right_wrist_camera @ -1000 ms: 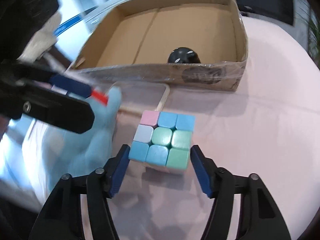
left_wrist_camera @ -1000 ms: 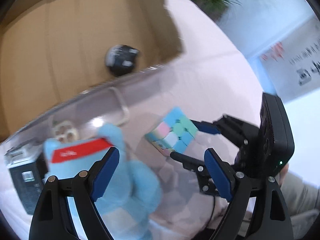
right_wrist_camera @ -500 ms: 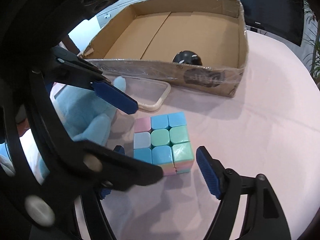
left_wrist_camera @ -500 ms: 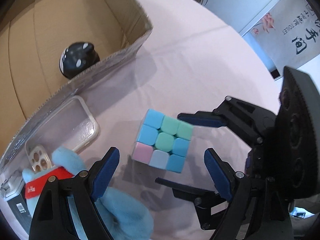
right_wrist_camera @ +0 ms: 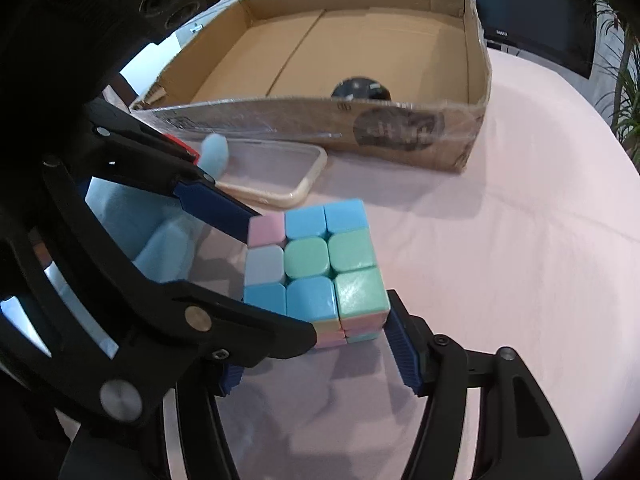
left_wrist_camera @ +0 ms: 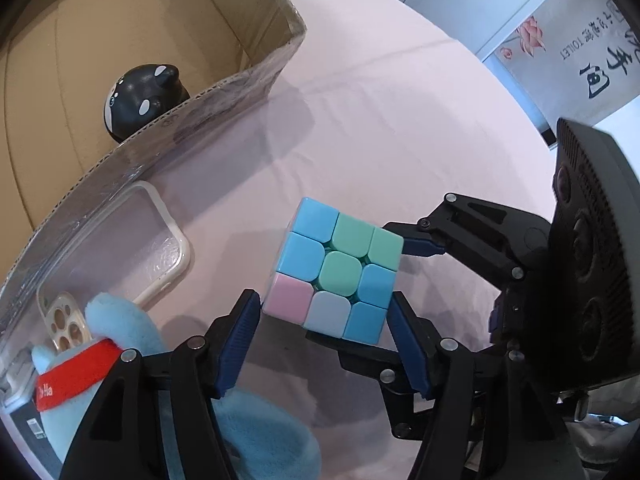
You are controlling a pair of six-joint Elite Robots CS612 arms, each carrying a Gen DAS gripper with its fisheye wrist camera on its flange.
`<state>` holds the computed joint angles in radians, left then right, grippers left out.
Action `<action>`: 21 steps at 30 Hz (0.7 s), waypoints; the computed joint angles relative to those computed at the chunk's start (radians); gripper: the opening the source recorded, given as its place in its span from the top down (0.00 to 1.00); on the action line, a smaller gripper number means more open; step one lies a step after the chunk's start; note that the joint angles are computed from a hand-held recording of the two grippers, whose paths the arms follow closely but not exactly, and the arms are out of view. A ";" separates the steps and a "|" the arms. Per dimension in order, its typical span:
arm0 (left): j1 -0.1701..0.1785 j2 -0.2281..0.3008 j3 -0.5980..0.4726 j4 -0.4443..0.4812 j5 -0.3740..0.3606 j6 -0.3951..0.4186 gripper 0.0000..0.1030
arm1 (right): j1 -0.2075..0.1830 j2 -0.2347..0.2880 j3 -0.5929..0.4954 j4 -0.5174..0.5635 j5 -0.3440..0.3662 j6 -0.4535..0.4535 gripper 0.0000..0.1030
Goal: Organize objects
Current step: 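Lift the cube with the left gripper over the box and release it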
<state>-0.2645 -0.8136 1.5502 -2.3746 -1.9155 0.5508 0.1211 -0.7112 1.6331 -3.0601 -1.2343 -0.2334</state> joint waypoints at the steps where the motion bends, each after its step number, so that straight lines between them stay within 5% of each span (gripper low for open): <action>1: 0.000 0.000 0.002 -0.007 0.001 0.002 0.38 | 0.001 -0.001 -0.002 0.008 -0.006 0.003 0.43; 21: 0.057 -0.062 0.005 -0.025 -0.083 -0.056 0.40 | 0.027 -0.039 -0.049 0.021 -0.019 -0.046 0.45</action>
<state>-0.2074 -0.8753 1.5548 -2.3994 -1.9984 0.4949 0.1485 -0.7507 1.5845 -3.0390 -1.2536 -0.2798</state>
